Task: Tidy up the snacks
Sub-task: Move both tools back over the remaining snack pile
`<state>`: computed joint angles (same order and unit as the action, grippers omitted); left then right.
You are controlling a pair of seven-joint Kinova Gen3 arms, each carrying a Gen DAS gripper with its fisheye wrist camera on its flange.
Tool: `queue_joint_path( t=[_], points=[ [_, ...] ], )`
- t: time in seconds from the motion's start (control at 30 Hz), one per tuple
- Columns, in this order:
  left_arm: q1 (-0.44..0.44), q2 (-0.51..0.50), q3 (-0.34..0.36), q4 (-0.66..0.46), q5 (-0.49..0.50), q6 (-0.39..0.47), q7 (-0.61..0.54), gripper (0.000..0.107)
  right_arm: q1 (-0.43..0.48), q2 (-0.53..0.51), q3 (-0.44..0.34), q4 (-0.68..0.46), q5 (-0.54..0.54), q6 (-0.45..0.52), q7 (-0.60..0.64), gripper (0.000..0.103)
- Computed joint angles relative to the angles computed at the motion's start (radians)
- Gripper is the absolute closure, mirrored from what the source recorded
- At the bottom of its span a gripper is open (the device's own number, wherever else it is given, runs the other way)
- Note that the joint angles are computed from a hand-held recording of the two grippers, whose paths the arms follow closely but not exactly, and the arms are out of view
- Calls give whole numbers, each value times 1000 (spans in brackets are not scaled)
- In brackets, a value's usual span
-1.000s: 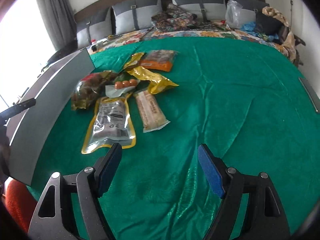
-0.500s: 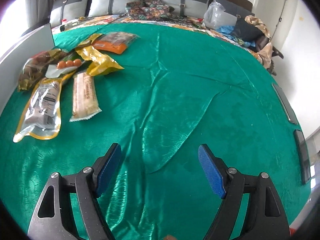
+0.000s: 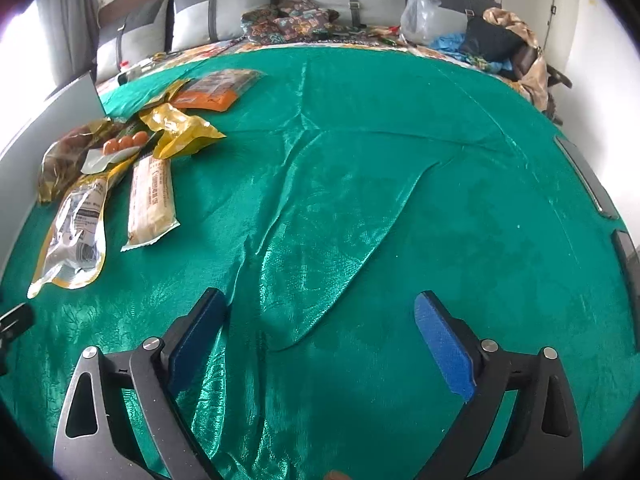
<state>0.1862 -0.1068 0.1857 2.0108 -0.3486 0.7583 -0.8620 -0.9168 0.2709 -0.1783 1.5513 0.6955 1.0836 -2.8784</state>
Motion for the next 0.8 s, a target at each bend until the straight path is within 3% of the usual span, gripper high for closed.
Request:
queue_joint_path(
  t=[0.23,0.8],
  points=[
    [-3,-1,19,31,-75,-42,96,4,1,-3,-2,4,0,0,-3,6],
    [1,-3,18,29,-80,-35,101,4,3,-3,-2,3,-2,-2,0,5]
  ],
)
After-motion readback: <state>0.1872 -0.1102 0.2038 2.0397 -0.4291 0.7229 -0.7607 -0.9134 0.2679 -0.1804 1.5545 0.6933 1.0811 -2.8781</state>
